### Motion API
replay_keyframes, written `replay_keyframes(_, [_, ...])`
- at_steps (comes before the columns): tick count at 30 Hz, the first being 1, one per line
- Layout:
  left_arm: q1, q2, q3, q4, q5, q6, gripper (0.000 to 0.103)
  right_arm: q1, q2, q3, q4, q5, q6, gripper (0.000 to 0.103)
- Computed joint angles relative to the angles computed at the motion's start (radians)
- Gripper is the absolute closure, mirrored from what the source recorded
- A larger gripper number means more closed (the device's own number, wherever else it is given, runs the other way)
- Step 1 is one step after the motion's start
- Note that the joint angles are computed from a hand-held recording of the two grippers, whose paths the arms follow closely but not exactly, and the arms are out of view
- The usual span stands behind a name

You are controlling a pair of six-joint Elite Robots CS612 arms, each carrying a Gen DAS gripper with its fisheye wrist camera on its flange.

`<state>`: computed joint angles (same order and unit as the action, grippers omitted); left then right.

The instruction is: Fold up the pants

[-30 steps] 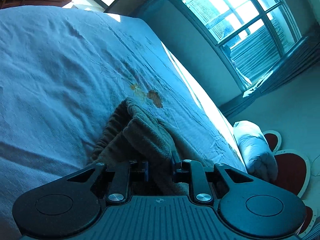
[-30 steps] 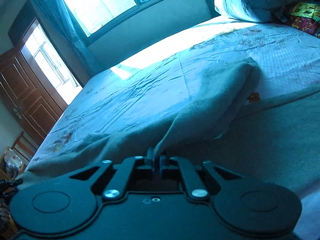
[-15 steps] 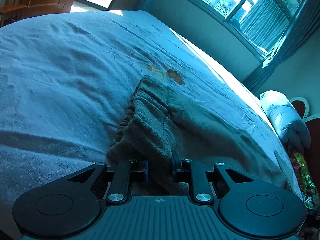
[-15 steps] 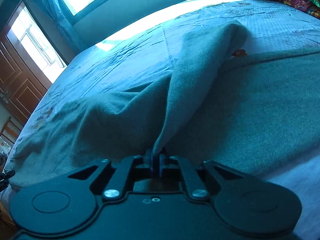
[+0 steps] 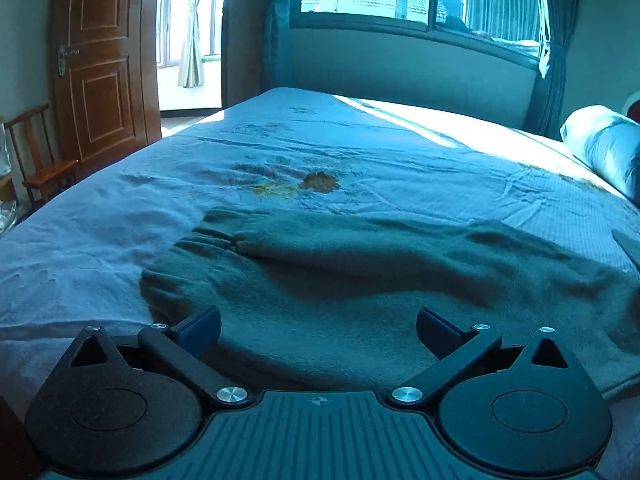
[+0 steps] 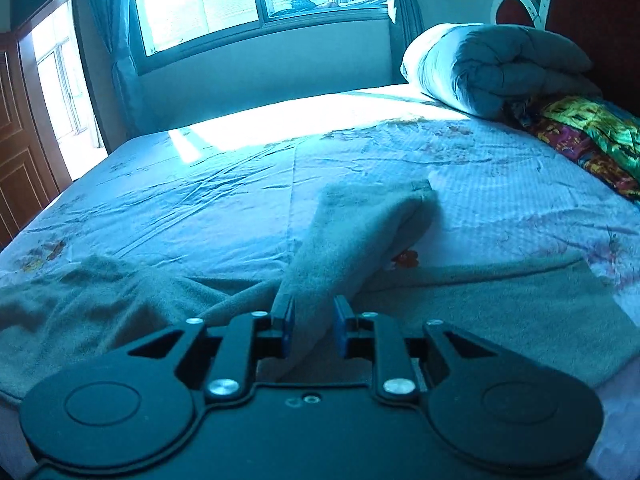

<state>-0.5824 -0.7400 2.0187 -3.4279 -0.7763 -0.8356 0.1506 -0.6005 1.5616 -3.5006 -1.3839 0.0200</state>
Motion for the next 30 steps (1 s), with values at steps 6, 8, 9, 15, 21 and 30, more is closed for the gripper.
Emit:
replay_keyframes(6, [-0.038, 0.042, -0.111, 0.223, 0.047, 0.098, 0.0, 0.036, 0.057, -0.166, 0.174, -0.06, -0.136, 0.09])
replay_keyframes(8, [-0.031, 0.049, -0.103, 0.182, 0.015, 0.041, 0.0, 0.044, 0.072, -0.206, 0.242, -0.068, -0.171, 0.089])
replay_keyframes(9, [-0.027, 0.053, -0.089, 0.124, -0.008, 0.02, 0.0, 0.05, 0.077, -0.222, 0.28, -0.092, -0.201, 0.088])
replay_keyframes(15, [-0.02, 0.064, -0.081, 0.059, -0.036, 0.042, 0.0, 0.068, 0.092, -0.238, 0.308, -0.241, -0.266, 0.101])
replay_keyframes(21, [-0.013, 0.073, -0.092, 0.05, -0.038, 0.05, 0.0, 0.025, 0.05, -0.133, 0.17, -0.149, -0.138, 0.103])
replay_keyframes(30, [-0.012, 0.075, -0.088, 0.033, -0.043, 0.053, 0.0, -0.09, -0.045, 0.12, 0.076, -0.125, 0.303, 0.102])
